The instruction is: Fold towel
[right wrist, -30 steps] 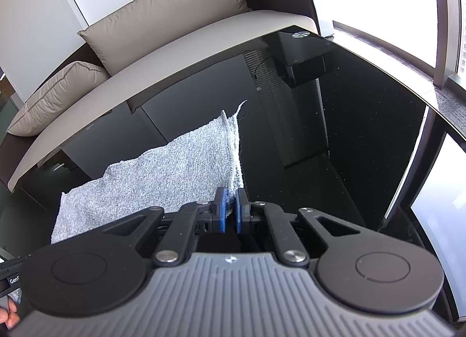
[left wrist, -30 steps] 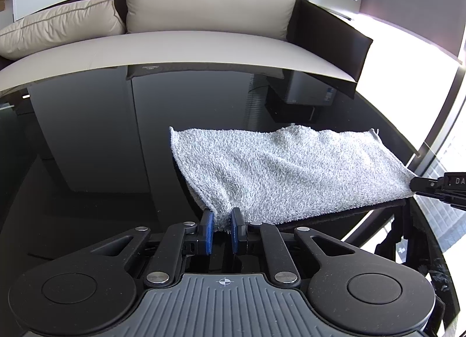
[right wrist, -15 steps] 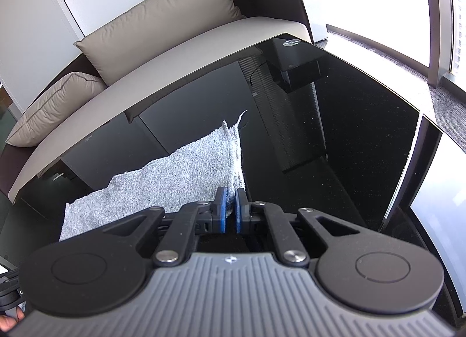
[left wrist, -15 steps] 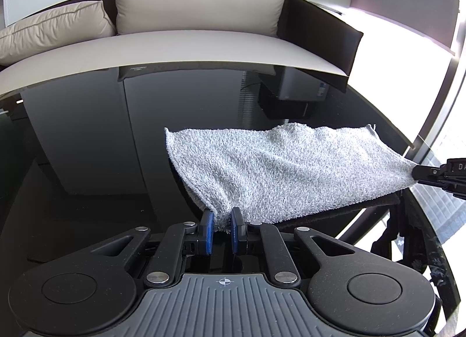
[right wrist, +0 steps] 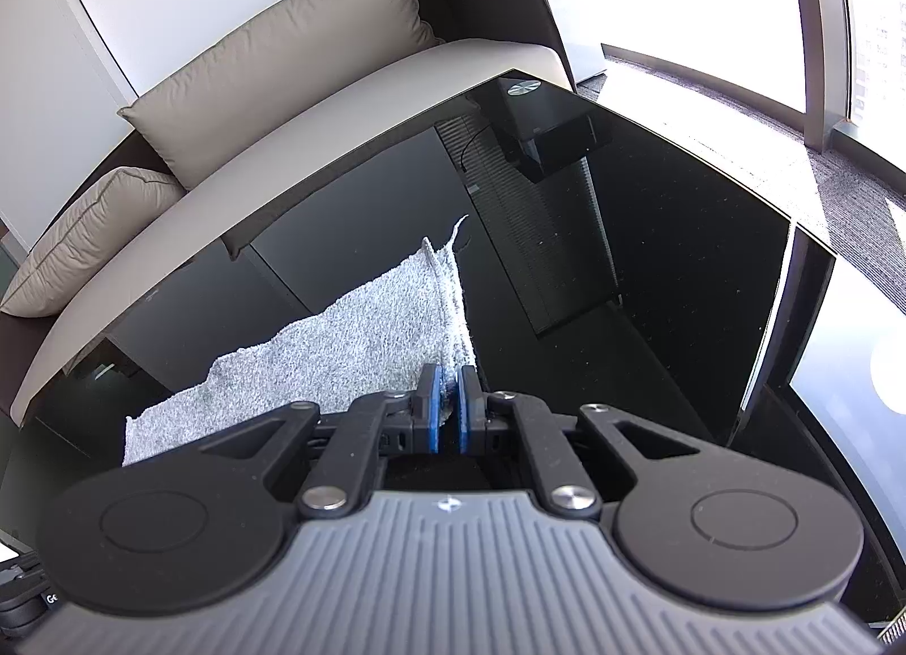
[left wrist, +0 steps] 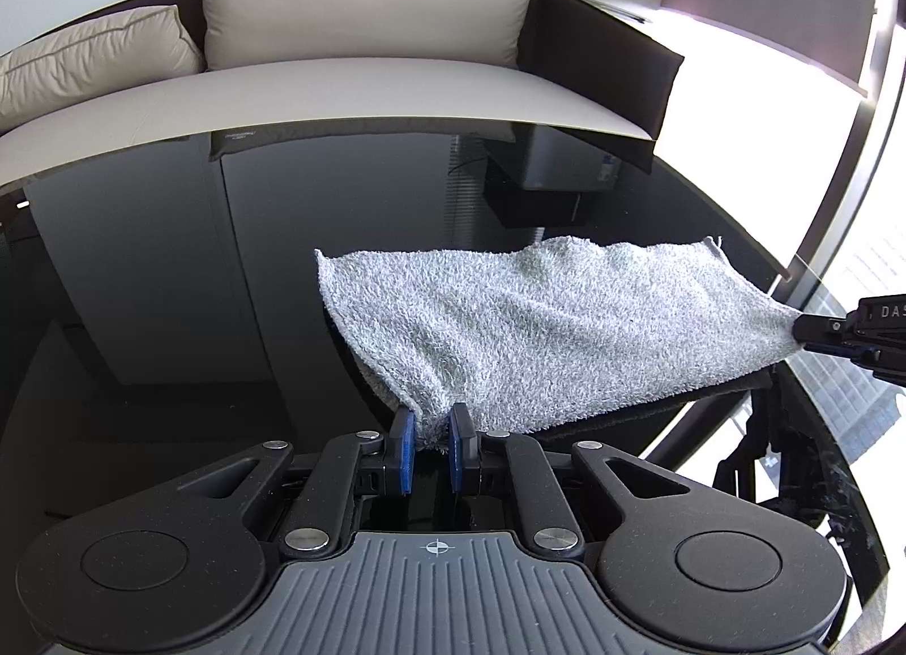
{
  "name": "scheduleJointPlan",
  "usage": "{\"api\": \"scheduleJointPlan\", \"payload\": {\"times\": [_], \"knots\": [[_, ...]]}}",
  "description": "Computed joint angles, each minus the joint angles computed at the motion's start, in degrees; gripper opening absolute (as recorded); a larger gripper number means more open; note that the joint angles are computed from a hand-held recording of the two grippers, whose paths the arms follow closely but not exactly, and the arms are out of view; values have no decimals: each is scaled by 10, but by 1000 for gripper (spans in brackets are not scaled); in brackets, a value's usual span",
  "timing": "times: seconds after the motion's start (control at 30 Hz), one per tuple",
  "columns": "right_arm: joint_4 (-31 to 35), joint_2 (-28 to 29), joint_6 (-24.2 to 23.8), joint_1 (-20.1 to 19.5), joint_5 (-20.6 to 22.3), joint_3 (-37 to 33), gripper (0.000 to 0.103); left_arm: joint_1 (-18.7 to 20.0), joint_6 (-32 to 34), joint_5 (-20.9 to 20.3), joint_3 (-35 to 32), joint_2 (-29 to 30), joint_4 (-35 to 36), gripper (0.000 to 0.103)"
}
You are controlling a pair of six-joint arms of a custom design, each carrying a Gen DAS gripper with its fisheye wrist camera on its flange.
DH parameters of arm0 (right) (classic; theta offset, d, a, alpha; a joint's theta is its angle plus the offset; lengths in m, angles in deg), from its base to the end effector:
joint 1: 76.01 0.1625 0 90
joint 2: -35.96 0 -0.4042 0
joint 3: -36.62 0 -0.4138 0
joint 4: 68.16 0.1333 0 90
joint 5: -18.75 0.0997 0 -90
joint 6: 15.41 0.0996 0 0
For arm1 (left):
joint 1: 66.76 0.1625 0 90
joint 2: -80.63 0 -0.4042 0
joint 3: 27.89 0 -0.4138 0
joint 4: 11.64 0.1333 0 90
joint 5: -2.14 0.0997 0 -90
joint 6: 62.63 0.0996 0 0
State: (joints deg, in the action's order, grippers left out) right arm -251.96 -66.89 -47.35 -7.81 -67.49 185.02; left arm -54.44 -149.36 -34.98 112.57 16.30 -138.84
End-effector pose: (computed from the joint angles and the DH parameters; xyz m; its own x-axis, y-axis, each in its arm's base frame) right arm 0.0034 -0.3680 0.2694 -0.9325 -0.0512 0.3576 -0.2899 0.6967 -0.6562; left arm -0.2615 -0.2748 0.0157 -0.7382 -0.1260 -0.6627 0.4035 0.7048 -0.5834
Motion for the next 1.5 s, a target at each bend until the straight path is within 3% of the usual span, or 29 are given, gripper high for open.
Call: {"api": "scheduleJointPlan", "payload": {"times": [0.83, 1.5], "knots": [[-3, 7, 12, -6, 13, -5, 6, -10, -35, -7, 3, -18, 32, 12], [-20, 19, 14, 1, 2, -8, 6, -9, -65, -23, -2, -36, 81, 20]]}}
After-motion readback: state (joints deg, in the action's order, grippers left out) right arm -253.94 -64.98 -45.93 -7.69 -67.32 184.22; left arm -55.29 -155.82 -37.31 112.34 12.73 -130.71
